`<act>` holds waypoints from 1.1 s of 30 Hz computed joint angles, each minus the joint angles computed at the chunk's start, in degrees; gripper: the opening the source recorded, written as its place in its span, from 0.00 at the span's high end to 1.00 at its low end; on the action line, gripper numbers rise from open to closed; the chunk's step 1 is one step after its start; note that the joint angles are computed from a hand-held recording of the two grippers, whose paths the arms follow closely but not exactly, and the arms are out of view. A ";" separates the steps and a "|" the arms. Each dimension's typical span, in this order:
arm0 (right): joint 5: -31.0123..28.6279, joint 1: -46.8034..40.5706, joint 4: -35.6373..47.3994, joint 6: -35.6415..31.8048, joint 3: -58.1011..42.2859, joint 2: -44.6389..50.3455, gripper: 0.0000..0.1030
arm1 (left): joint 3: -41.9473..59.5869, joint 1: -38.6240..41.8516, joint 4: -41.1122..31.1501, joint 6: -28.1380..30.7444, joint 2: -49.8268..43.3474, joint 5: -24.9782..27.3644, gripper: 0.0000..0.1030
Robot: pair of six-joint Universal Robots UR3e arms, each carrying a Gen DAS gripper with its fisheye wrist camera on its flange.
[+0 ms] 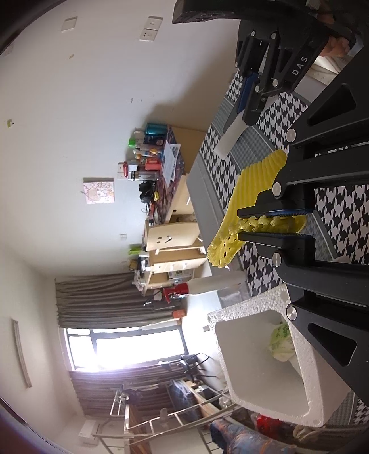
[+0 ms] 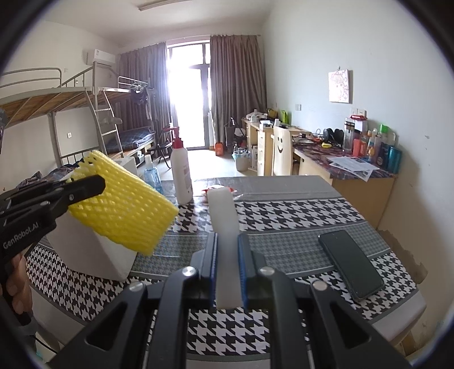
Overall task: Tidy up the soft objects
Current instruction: 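Lift the net with left tool while right tool lifts the foam strip toward the box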
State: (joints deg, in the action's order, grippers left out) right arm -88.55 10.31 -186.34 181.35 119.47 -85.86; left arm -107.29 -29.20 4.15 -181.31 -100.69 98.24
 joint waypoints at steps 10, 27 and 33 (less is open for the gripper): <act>1.52 -0.65 -0.08 -0.22 -0.54 -0.15 0.84 | 2.80 -0.42 -2.69 -0.18 -0.03 1.57 0.91; 0.72 2.49 0.81 -1.05 -6.43 2.04 0.84 | 3.72 1.53 -3.24 -0.37 1.94 3.15 0.91; 0.78 3.79 1.27 -1.32 -8.88 3.75 0.84 | 3.87 2.11 -2.60 -0.24 2.31 3.80 0.91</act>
State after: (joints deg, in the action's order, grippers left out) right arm -87.77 14.10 -185.07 180.03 110.59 -82.11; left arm -103.42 -27.09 1.54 -181.55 -98.38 102.03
